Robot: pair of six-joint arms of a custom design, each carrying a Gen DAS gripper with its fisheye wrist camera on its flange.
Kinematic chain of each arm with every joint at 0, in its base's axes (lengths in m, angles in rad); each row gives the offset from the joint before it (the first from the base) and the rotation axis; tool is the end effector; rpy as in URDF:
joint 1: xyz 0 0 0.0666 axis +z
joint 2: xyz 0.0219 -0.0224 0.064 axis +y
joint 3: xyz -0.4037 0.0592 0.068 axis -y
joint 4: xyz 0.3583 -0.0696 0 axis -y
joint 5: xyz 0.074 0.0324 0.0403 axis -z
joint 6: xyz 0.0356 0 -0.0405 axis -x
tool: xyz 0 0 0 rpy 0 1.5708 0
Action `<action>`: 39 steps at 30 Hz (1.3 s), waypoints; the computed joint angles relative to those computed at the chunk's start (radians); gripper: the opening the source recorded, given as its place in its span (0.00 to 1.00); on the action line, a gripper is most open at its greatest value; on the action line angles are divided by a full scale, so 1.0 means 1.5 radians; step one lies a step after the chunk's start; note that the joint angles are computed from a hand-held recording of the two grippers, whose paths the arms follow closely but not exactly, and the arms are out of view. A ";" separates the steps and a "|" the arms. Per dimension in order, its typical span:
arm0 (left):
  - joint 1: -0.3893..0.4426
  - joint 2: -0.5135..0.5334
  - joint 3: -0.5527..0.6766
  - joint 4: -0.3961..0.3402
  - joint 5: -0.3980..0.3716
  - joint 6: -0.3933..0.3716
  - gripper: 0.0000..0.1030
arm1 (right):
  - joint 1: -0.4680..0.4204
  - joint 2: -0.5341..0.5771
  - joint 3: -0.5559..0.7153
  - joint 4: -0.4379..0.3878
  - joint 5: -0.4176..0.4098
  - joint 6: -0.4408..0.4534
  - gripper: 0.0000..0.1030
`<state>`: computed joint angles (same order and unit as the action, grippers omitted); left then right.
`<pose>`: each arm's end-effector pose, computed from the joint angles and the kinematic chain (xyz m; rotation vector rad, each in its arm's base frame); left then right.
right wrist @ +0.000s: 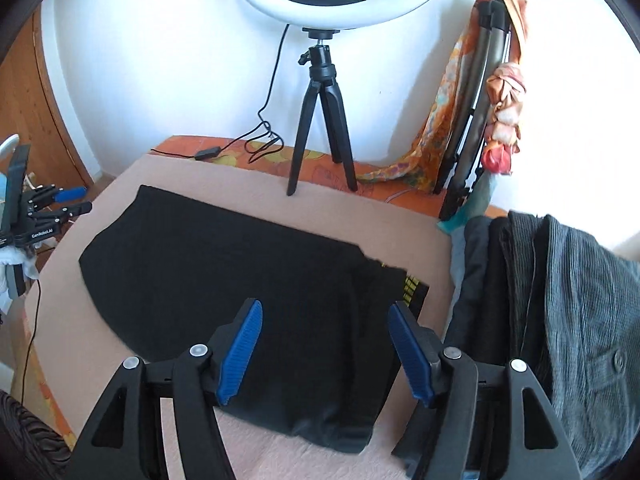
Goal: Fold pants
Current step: 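Release the hems with both tools onto the folded pants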
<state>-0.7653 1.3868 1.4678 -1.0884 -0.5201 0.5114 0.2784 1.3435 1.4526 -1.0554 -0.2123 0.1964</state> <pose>0.3205 -0.2839 0.4801 0.1200 2.3938 0.0985 0.3988 0.1214 0.4899 -0.6744 2.4198 0.3005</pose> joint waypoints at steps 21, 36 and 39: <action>-0.039 -0.086 -0.185 0.071 0.123 0.171 0.41 | 0.103 -0.019 -0.189 0.102 -0.121 -0.230 0.67; -0.004 -0.077 -0.192 0.133 0.131 0.155 0.18 | 0.058 0.002 -0.167 0.170 -0.276 -0.343 0.03; 0.004 -0.087 -0.187 0.146 0.118 0.163 0.18 | 0.035 -0.008 -0.157 0.184 -0.338 -0.374 0.02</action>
